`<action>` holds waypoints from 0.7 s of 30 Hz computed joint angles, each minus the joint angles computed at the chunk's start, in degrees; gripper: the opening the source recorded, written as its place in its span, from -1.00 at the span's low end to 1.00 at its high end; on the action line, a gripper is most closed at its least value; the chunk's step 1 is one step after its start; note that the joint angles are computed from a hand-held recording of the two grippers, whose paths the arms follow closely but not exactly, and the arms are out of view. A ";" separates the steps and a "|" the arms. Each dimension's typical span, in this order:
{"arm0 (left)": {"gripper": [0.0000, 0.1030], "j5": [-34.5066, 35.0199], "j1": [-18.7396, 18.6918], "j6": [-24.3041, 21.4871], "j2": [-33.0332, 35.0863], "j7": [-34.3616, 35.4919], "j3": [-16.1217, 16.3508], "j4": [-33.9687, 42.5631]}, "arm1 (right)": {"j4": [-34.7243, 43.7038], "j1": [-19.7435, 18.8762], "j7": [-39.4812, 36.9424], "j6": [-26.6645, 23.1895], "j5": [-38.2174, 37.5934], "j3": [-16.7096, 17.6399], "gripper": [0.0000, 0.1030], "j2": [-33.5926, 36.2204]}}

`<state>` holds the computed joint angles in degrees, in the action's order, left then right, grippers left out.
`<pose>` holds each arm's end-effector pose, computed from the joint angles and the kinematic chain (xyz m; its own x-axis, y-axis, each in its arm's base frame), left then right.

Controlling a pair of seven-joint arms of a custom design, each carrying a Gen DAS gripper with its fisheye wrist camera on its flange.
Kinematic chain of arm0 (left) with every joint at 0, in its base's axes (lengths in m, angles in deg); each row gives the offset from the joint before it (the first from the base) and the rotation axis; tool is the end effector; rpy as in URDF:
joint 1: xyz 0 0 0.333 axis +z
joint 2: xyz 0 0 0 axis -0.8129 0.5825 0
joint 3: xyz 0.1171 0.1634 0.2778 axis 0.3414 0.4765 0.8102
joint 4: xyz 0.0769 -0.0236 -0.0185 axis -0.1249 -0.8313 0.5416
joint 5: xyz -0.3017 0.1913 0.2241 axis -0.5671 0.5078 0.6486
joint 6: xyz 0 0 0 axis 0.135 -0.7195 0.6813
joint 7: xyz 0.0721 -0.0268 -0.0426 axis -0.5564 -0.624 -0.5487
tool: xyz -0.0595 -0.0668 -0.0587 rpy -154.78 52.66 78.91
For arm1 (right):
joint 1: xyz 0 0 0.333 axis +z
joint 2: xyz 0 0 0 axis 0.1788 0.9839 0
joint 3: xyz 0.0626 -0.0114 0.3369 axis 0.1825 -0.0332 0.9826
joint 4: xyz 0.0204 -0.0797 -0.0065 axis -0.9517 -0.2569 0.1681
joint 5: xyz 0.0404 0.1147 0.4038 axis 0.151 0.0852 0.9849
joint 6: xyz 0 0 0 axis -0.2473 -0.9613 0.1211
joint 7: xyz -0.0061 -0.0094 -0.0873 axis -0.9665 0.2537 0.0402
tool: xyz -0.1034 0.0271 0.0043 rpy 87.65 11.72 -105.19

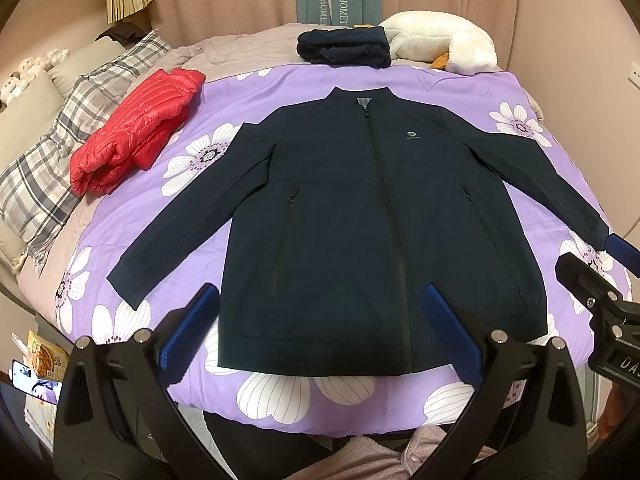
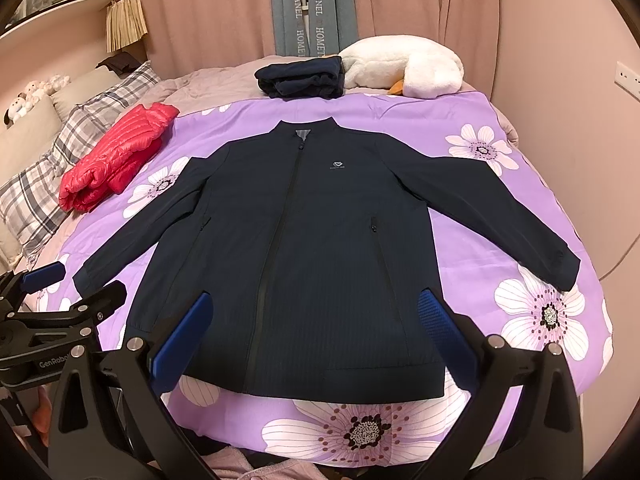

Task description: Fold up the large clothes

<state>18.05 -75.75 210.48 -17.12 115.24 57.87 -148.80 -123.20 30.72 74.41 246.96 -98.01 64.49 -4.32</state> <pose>0.6327 -0.3637 0.4998 -0.0660 -0.9955 -0.0675 -0.7786 0.0937 -0.6205 0.5940 0.2486 0.4755 -0.0237 -0.9959 -0.0871 -0.7187 0.0776 -0.6910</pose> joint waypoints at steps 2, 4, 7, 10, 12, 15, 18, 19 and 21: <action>0.96 -0.15 0.01 -0.07 0.10 0.02 -0.01 0.17 | -0.03 0.00 -0.02 0.02 0.06 0.00 0.97 0.00; 0.96 -0.17 -0.01 -0.13 0.13 0.05 -0.01 0.21 | -0.01 0.01 -0.02 -0.01 0.00 -0.01 0.97 -0.01; 0.96 -0.09 -0.08 -0.14 0.12 -0.03 0.03 0.18 | 0.01 -0.01 -0.12 0.01 0.07 -0.02 0.97 0.01; 0.96 -0.21 -0.05 -0.17 0.16 0.00 0.00 0.24 | -0.09 -0.07 -0.34 0.03 0.33 0.00 0.97 -0.03; 0.96 -0.35 -0.04 -0.22 0.14 -0.07 -0.03 0.12 | -0.17 -0.11 -0.40 0.01 0.39 0.01 0.97 -0.14; 0.96 -0.87 0.16 0.04 0.28 -0.08 -0.10 0.03 | -0.22 -0.14 -0.35 0.13 0.40 0.02 0.97 -0.13; 0.96 -4.00 1.89 4.23 0.08 1.02 -0.78 -1.63 | -1.06 -0.79 -1.42 2.79 2.13 0.01 0.97 0.02; 0.96 -6.18 3.06 7.44 -0.10 2.14 -1.36 -2.81 | -1.73 -1.16 -2.45 4.59 3.43 -0.01 0.97 0.01; 0.96 -14.06 7.05 17.17 -0.60 6.51 -3.92 -6.61 | -3.58 -2.32 -6.48 11.62 8.53 0.43 0.97 0.35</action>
